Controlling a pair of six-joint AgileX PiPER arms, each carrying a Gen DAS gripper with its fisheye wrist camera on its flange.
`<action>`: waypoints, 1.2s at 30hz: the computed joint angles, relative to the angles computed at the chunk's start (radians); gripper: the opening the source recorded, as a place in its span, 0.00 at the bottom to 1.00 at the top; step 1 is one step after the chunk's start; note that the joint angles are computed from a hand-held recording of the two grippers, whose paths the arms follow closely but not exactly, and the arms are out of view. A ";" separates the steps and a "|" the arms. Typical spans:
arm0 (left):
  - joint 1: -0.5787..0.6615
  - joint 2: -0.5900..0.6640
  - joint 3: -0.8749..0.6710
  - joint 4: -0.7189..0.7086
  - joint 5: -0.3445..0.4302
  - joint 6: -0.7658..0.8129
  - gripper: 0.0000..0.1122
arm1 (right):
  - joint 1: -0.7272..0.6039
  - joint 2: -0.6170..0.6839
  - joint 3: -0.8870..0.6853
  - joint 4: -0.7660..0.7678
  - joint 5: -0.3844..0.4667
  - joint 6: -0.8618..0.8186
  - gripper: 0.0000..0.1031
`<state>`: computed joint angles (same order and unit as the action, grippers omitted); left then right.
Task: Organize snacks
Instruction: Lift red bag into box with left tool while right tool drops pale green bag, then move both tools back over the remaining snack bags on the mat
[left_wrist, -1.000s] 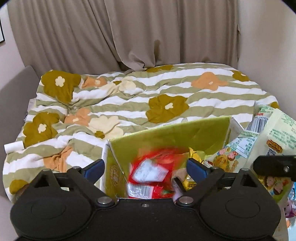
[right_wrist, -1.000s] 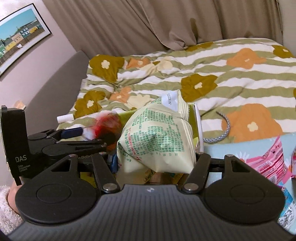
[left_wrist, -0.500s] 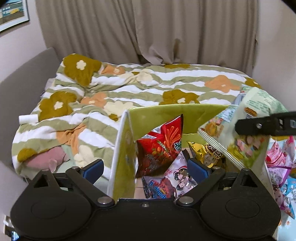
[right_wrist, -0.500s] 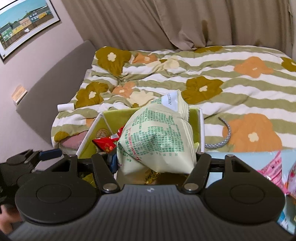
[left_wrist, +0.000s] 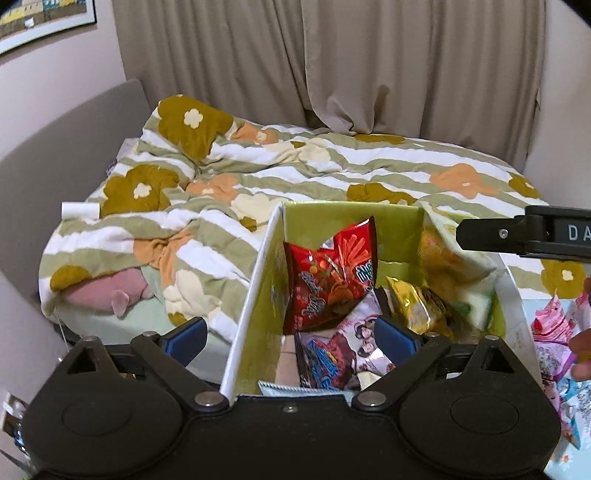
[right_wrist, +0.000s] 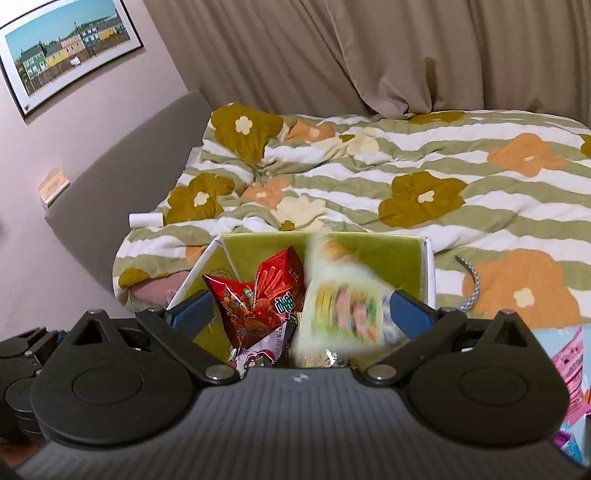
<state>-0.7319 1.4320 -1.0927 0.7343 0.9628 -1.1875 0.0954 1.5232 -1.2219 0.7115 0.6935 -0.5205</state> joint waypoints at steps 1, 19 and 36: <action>-0.003 -0.003 0.004 -0.003 0.000 -0.003 0.88 | -0.009 -0.007 0.013 0.017 0.001 -0.017 1.00; -0.110 -0.102 0.015 0.060 0.042 -0.036 0.88 | -0.041 -0.174 0.101 -0.002 0.021 0.037 1.00; -0.318 -0.028 -0.090 0.086 -0.054 -0.065 0.89 | -0.378 -0.453 0.219 -0.052 0.185 0.036 1.00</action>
<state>-1.0498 1.4041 -1.1829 0.8208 0.9086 -1.2528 -0.2826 1.0704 -1.0032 0.6590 0.8785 -0.4845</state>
